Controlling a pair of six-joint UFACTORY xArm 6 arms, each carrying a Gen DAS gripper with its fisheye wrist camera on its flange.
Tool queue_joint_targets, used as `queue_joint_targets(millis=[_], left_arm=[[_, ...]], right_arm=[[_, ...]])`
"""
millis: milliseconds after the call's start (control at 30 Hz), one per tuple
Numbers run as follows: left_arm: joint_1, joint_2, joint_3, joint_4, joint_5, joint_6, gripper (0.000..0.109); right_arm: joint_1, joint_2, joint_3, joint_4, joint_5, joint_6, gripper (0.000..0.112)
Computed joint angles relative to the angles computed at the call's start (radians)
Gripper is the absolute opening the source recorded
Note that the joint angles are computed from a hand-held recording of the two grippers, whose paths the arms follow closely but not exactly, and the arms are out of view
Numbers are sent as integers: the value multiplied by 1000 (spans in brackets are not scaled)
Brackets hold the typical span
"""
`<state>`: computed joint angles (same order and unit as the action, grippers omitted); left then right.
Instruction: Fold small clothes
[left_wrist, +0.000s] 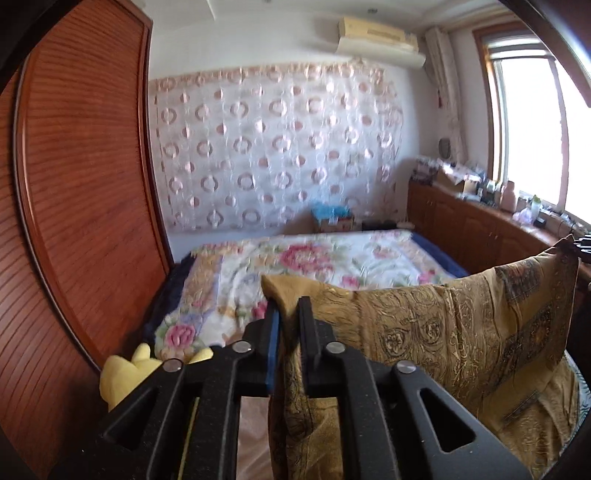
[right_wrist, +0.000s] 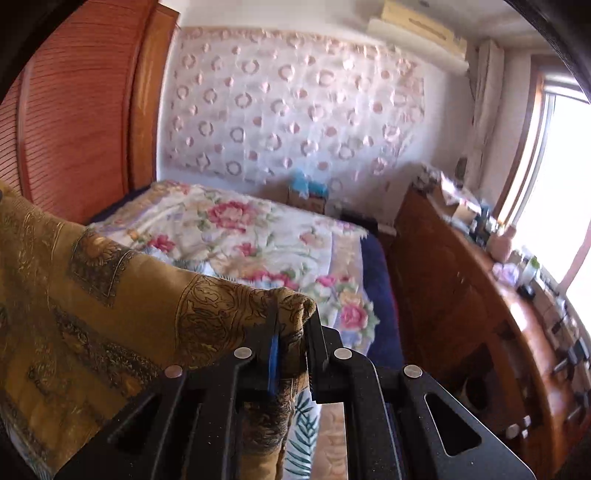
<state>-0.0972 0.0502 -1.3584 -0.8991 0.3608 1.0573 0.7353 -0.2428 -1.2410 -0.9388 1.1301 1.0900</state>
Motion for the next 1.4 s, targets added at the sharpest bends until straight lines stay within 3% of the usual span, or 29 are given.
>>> queue_joint_targets(millis=[67,100,133,200,233,367,533,633,767,1067,1133,1200,1400], left_arm=[[6,22,-2,33,25,-36,34],[5,15,10,27,28,-31,46],[7,1,28,20,39,-18,50],[13,-37,76,22,82,-5,74],[17,-55,101,20,100,1,78],[20,-137,210,48,120,-1,79],[38,-223,336,63,175,-14,79],[31,-254,402,75,179,-12,79],[20,-242,432,124,174,-36,79],[2,-193,445,256,174,-121,79],[-8,-186,454,290,154,-135,79],[-15,-190,467,270,130,-112,79],[-15,-190,466,271,140,-110,85]], right_arm=[[-36,62,-38,47,-9,25,37],[-48,80,-43,68,-17,37,40],[-56,91,-44,84,-30,50,42],[-56,96,-28,105,-60,68,46],[-61,93,-24,114,-70,57,48],[-53,36,63,148,-129,65,48],[-41,-130,278,194,-222,117,48],[-35,-253,386,235,-228,127,48],[-9,-316,469,255,-224,161,51],[-27,-328,501,317,-224,159,53],[-43,-340,513,325,-248,152,61],[-73,-315,509,343,-304,138,67],[-109,-253,476,333,-332,153,68]])
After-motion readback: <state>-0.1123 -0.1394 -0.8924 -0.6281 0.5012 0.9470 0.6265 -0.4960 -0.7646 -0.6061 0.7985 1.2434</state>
